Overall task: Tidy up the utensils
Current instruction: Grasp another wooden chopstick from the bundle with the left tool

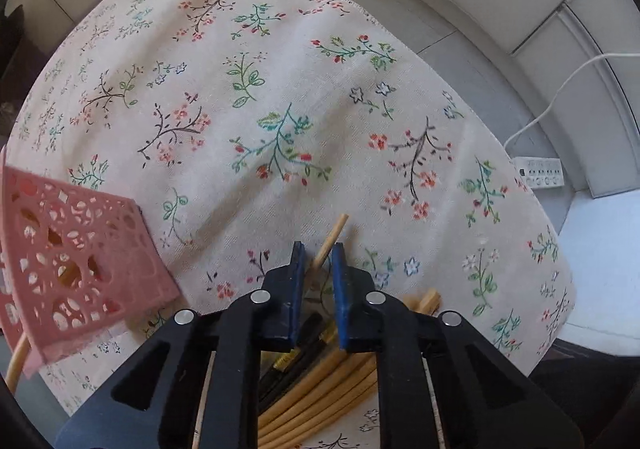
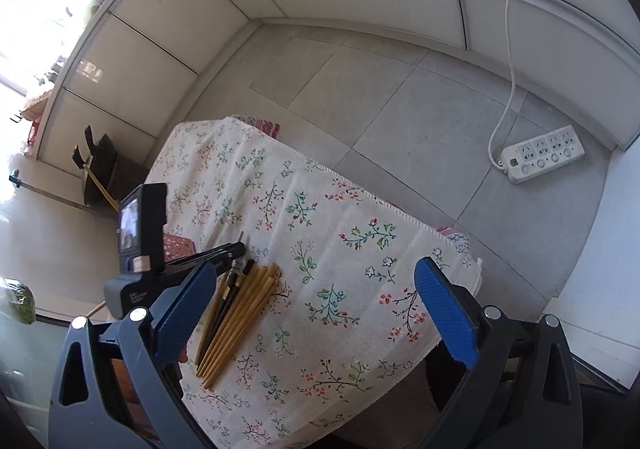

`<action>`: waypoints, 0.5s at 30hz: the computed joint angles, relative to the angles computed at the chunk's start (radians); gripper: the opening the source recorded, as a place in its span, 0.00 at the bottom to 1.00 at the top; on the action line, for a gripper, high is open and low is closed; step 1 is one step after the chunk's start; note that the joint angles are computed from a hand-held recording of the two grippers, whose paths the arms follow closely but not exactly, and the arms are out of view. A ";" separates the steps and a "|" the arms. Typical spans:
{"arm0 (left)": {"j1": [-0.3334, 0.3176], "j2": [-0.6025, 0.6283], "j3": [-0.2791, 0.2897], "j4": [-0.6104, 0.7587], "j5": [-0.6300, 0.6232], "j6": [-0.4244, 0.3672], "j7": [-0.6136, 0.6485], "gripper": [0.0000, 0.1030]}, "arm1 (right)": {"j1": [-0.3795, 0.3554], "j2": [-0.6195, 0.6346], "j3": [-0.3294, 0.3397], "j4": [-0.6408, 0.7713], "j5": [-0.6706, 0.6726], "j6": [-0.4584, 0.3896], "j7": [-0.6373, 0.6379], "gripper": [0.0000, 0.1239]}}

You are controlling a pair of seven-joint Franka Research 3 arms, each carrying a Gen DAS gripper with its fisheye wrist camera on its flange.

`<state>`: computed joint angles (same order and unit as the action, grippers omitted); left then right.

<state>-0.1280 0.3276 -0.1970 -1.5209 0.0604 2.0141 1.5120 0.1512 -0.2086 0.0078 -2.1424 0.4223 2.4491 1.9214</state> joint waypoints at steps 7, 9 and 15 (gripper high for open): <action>0.022 -0.248 -0.007 -0.316 -0.078 0.274 0.086 0.11 | 0.008 0.038 0.012 0.026 -0.023 -0.056 0.031 0.78; 0.018 -0.338 0.003 -0.398 -0.101 0.352 0.114 0.10 | 0.013 0.053 0.013 0.034 -0.020 -0.065 0.037 0.78; -0.027 -0.637 0.071 -0.632 -0.185 0.510 0.196 0.10 | 0.038 0.137 0.018 0.090 0.052 -0.148 0.059 0.70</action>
